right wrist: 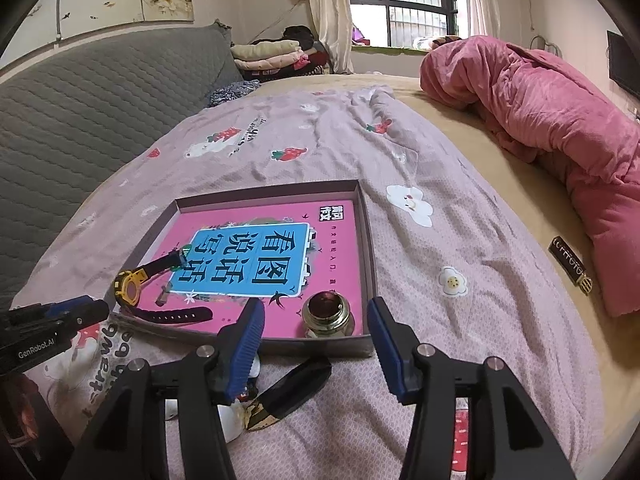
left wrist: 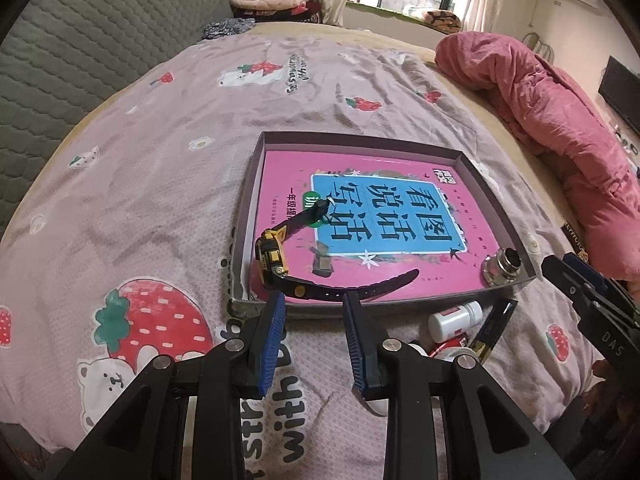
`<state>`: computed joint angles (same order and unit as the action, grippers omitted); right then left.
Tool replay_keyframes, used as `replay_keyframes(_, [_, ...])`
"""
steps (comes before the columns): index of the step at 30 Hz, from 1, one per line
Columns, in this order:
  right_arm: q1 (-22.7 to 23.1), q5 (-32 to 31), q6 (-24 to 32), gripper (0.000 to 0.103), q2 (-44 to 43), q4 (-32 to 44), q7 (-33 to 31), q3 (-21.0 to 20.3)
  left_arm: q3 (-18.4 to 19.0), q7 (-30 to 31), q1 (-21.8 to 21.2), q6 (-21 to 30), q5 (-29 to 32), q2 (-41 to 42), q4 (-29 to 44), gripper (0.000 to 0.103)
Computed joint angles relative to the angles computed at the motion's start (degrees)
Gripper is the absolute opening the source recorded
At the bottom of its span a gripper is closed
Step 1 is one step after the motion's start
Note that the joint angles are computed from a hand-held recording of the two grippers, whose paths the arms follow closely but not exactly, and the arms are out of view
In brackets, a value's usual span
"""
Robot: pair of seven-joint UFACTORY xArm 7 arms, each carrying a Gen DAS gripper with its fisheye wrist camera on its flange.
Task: Organize rigid objects
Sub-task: 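Lower the watch onto the book with the left gripper while the right places the cup in the tray, then open both grippers and withdraw them from the tray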
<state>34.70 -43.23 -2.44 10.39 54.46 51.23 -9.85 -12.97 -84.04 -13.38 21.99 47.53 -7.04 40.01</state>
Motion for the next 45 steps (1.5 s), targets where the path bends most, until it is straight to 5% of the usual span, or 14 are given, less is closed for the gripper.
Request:
replay_keyframes(12, [2.69,-5.93,-0.68,0.06,-1.16,-0.68,4.41,-2.73,-1.06,-0.29,-0.05,-0.7,1.32,-1.48,-0.72,0.034])
replay_keyframes(15, [2.69,-9.85,-0.57,0.06,-1.44,-0.43,8.02,-2.92,-1.39,-1.43,0.28,-0.99,2.08,-2.11,-1.09,0.075])
replay_keyframes(27, [-1.21,-24.78,-0.33,0.06,-2.96,0.06,21.4,-0.07,-1.99,-0.96,0.72,-2.65,0.61,-2.79,-2.06,0.075])
replay_keyframes(45, [-11.09,-34.56,-0.5,0.061,-4.13,-0.66,27.74,10.59,-3.11,2.56,1.12,-3.48,-2.2,-3.9,-3.44,0.076])
